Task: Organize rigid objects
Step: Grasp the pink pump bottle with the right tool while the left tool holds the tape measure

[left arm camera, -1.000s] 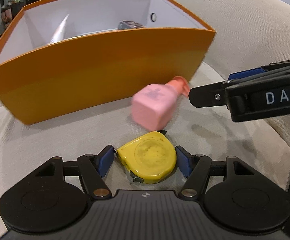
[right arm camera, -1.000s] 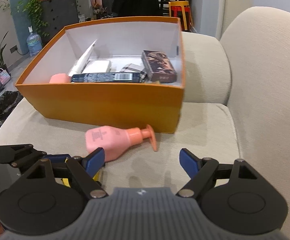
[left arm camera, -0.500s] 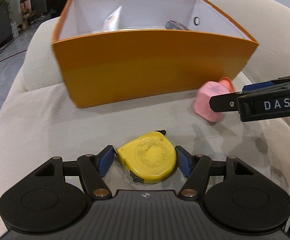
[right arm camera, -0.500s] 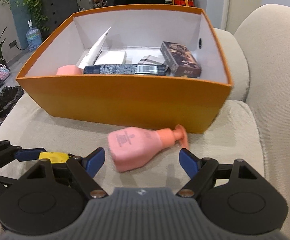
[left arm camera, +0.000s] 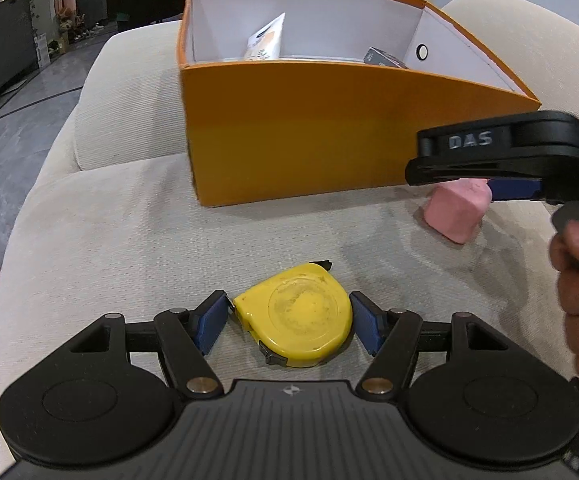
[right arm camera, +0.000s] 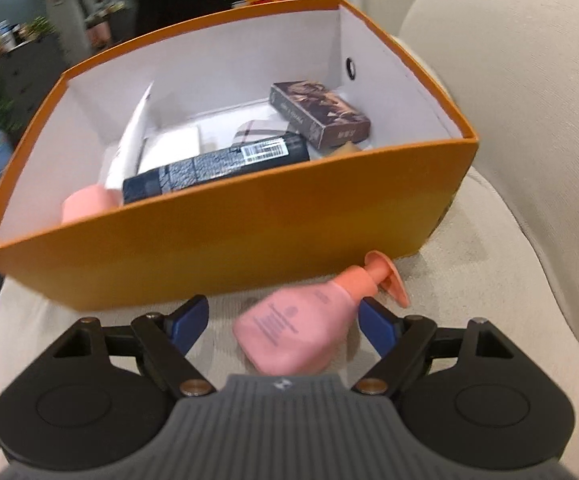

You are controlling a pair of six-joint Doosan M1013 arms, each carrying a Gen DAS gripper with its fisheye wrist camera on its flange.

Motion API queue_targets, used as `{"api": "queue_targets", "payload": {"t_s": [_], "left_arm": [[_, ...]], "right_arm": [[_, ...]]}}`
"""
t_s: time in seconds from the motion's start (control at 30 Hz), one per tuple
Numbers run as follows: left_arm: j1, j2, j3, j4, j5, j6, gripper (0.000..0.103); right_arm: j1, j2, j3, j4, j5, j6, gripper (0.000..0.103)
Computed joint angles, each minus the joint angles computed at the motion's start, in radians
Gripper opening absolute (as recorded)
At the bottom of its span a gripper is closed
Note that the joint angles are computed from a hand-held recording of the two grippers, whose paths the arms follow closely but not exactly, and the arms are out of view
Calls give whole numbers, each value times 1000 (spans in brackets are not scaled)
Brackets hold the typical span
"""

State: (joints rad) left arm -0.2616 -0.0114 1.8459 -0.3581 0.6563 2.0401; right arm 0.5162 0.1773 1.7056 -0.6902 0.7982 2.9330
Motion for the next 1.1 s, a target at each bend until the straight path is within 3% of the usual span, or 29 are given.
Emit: {"api": "queue_targets", "payload": {"t_s": [0.13, 0.5, 0.7, 0.9, 1.1], "left_arm": [[17, 2, -2, -12, 5, 19, 76], [38, -2, 7, -47, -4, 51, 76], [36, -7, 13, -34, -12, 51, 76], [32, -33, 41, -39, -24, 86, 76], [38, -65, 70, -56, -12, 120, 76]], "right_arm": [[20, 43, -39, -43, 93, 74, 83], [37, 77, -37, -116, 160, 114, 71], [33, 46, 6, -126, 94, 78, 66], [28, -25, 99, -142, -64, 3, 59], [47, -81, 137, -26, -110, -201, 56]]}}
